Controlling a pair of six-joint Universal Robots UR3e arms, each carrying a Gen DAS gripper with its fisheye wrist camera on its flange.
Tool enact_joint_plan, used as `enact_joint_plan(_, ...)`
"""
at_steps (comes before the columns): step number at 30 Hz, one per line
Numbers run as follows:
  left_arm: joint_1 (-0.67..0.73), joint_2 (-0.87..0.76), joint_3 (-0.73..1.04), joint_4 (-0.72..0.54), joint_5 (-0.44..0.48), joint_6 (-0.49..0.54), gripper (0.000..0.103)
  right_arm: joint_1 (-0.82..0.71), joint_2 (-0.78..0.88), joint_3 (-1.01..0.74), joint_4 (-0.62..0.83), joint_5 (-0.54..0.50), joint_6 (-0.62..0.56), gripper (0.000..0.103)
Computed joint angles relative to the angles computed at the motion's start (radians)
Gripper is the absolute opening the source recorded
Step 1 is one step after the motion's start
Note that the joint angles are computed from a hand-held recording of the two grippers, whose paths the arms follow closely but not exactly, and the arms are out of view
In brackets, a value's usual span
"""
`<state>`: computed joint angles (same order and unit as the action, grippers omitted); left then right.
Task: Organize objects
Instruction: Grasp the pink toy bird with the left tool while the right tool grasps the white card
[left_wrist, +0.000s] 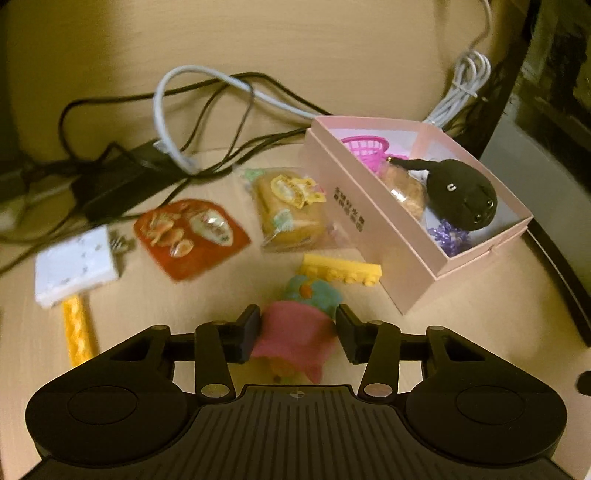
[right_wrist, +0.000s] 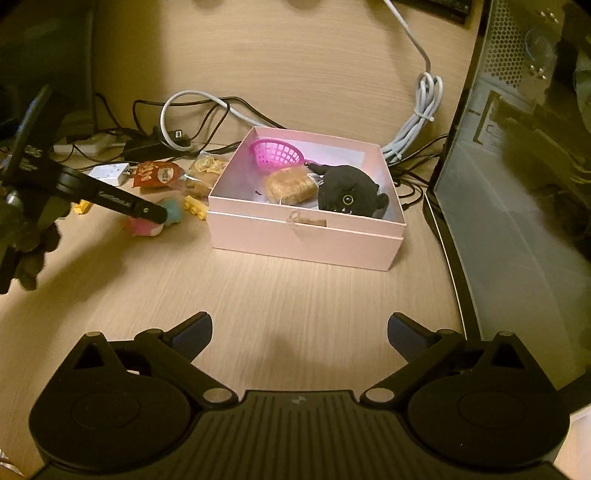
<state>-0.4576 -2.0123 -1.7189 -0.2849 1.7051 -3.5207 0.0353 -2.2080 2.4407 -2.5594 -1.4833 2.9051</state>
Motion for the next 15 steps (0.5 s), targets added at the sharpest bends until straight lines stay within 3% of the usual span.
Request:
enact_joint_plan(5, 0.007, 0.176, -0.247, 0.124, -0.022, -0.134, 0.048, 0.141, 0.172, -0.058, -0.113, -0.062, 0.068, 0.103)
enact_joint_plan(8, -0.017, 0.308, -0.406, 0.17, 0.01, -0.25, 0.048, 0.227, 0.298, -0.115, -0.172, -0.08, 0.093, 0.103)
enact_joint_plan(15, -0.067, 0.665, -0.689, 0.042, 0.12, -0.482, 0.047, 0.398, 0.617, -0.347, -0.244, -0.086, 0.126, 0.103)
